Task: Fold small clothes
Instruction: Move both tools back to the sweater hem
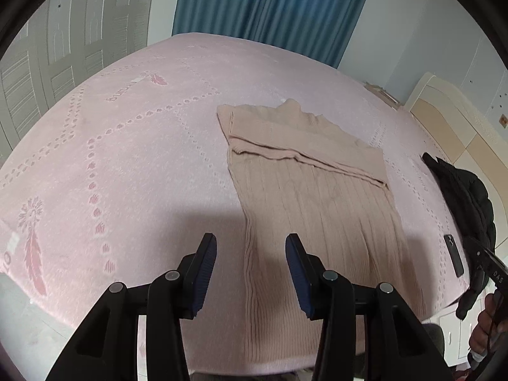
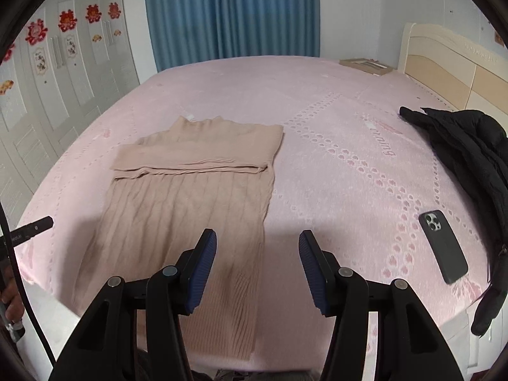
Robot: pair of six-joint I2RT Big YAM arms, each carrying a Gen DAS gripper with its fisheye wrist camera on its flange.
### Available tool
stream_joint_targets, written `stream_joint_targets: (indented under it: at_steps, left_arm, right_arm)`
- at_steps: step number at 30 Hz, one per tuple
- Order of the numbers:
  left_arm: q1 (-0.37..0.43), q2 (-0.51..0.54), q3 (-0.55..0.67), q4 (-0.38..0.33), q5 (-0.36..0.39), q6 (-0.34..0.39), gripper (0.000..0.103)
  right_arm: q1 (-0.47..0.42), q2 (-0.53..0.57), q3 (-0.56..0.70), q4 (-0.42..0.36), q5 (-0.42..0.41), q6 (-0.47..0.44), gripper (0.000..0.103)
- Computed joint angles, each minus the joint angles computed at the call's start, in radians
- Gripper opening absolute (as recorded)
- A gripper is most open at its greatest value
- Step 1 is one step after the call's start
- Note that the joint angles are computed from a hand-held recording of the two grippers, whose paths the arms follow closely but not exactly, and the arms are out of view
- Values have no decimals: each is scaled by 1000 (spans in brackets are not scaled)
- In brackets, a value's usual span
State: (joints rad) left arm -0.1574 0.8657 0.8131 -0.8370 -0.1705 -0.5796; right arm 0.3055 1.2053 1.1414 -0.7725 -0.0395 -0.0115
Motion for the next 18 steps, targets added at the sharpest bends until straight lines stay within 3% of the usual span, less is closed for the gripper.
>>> stream_joint_targets:
  at_steps: [5, 10, 18]
  left_arm:
    - [-42, -57, -10, -59, -35, -8, 53]
    - [-44, -127, -42, -59, 4, -43, 65]
    - [-131, -131, -93, -83, -37, -98, 67]
  right_arm:
    - [1, -48, -33, -18, -20, 20, 53]
    - [3, -71, -59, -22, -36, 32, 52]
    - [-3, -75, -116, -11, -74, 42, 52]
